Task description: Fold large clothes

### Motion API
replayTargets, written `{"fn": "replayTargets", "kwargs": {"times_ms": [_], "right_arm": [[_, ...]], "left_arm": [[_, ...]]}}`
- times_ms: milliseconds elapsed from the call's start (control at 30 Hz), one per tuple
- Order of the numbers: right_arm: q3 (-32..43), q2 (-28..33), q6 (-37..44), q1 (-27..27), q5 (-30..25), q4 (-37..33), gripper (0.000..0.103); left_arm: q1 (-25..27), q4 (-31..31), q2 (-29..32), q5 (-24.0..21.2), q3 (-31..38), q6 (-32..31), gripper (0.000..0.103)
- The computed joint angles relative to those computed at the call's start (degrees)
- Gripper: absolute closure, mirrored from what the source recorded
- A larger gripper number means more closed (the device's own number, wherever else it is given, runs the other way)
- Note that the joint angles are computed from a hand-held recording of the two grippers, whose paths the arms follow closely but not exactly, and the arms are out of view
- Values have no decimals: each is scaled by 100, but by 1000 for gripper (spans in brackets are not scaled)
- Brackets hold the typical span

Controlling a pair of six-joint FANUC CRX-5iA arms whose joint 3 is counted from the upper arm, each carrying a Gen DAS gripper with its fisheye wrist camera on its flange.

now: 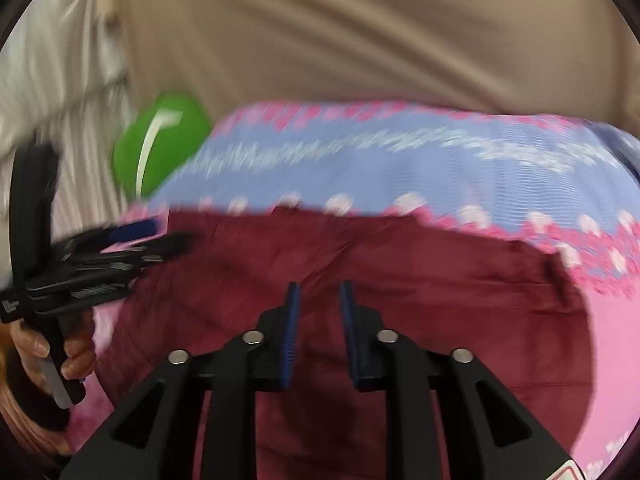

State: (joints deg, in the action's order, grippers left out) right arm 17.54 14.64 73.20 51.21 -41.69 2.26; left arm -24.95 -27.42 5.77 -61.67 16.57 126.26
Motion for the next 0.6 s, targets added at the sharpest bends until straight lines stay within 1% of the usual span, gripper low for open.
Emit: {"fn": "replayTargets", "kwargs": {"times_ms": [33,67,100,133,167,233,300,333,367,433,467,500,600], "right_arm": [[45,126,50,117,-94,160,90],[137,270,145,181,-248,224,93],[98,339,49,217,-274,439,93],[-16,361,-139,213,-238,707,93],[-142,373,-424,139,-190,980,93],[-352,313,-879,-90,-115,1199,94],[-604,193,-1396,-432,-34,1283,100],[-679,155,-1591,-564,-50,1300,102],[-829,98,-1932,-714,-42,1432,103],[-1010,-24,-2121,-941,50,1289,103],[-1095,-65,-2278,-980,64,1367,103],[-1128,-88,-2356,-1008,45,1396,103],[-986,-85,-2582,-1018,-247,1454,103]], "left_arm": [[11,82,236,-125,116,-91,32],[40,146,449,-245,196,-143,33],[40,70,546,-279,185,-35,33],[23,-83,534,-218,99,149,33],[-3,-239,479,-188,26,266,32],[11,-429,399,-225,-62,417,24],[148,-511,245,-141,-289,562,24],[200,-547,161,-179,-383,649,21],[255,-618,107,-211,-446,789,21],[405,-593,-88,-223,-616,1000,21],[464,-699,-166,-351,-673,1208,21],[531,-734,-236,-368,-753,1265,21],[723,-714,-399,-514,-872,1323,24]]}}
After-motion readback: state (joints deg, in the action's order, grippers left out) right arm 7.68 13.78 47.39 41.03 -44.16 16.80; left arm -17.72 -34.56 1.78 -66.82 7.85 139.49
